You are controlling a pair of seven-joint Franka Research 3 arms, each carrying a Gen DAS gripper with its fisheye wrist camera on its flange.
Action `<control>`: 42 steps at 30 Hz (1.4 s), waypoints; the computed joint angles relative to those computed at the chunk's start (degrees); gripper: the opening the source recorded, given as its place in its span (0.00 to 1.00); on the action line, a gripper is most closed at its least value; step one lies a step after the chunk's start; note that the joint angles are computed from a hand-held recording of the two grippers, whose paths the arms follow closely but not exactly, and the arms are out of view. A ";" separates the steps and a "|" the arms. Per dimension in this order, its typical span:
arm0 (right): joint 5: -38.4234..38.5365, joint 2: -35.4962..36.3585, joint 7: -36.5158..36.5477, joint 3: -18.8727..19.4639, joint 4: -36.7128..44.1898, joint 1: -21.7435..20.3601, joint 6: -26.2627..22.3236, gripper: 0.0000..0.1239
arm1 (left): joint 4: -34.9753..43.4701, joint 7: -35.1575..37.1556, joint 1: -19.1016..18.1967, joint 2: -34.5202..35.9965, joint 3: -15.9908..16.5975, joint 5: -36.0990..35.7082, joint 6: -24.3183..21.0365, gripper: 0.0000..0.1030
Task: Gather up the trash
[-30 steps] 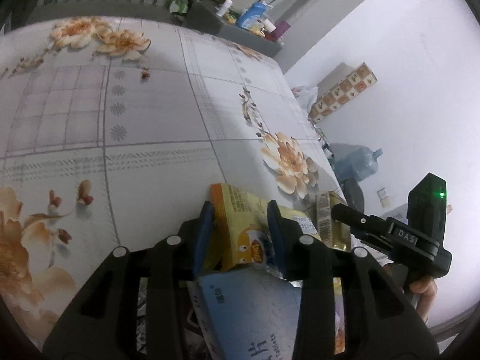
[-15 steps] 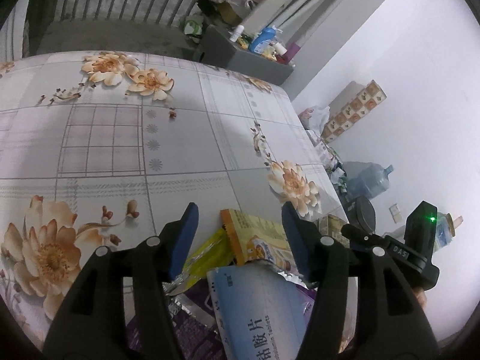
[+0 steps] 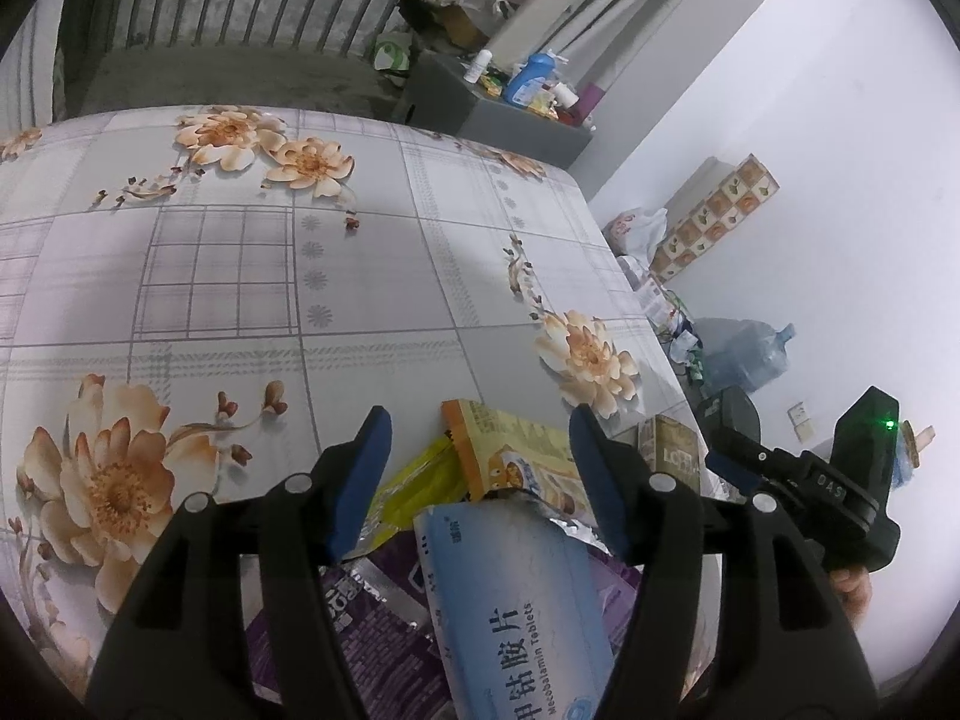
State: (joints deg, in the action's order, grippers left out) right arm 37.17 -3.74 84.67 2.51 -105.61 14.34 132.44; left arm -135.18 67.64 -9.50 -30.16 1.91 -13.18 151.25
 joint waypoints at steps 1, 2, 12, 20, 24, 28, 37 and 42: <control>0.06 -0.13 -0.15 0.01 -0.03 0.03 0.07 0.54 | -0.08 -0.09 0.16 -0.21 -0.09 0.15 -0.18 0.56; 0.15 -0.26 -0.29 0.01 -0.13 0.05 0.14 0.54 | -0.03 -0.07 0.18 -0.22 -0.07 0.17 -0.22 0.56; 0.27 -0.99 -1.11 -0.01 -0.27 0.26 0.22 0.54 | -0.34 -0.03 0.25 -0.87 0.06 0.37 -0.33 0.56; 0.25 -1.22 -1.27 -0.07 -0.49 0.35 0.32 0.54 | -0.32 -0.08 0.27 -0.78 -0.02 0.47 -0.34 0.56; 0.25 -1.26 -1.23 -0.08 -0.52 0.36 0.29 0.54 | -0.34 -0.23 0.27 -0.70 -0.10 0.51 -0.16 0.56; 0.22 -1.29 -1.16 -0.07 -0.57 0.38 0.38 0.54 | -0.42 -0.10 0.18 -0.89 0.03 0.46 -0.29 0.56; 0.26 -1.33 -1.26 -0.12 -0.58 0.36 0.31 0.54 | -0.52 -0.31 0.19 -0.95 -0.05 0.56 -0.15 0.56; 0.24 -1.35 -1.35 -0.12 -0.61 0.36 0.33 0.54 | -0.47 -0.44 0.19 -0.77 -0.15 0.64 -0.07 0.56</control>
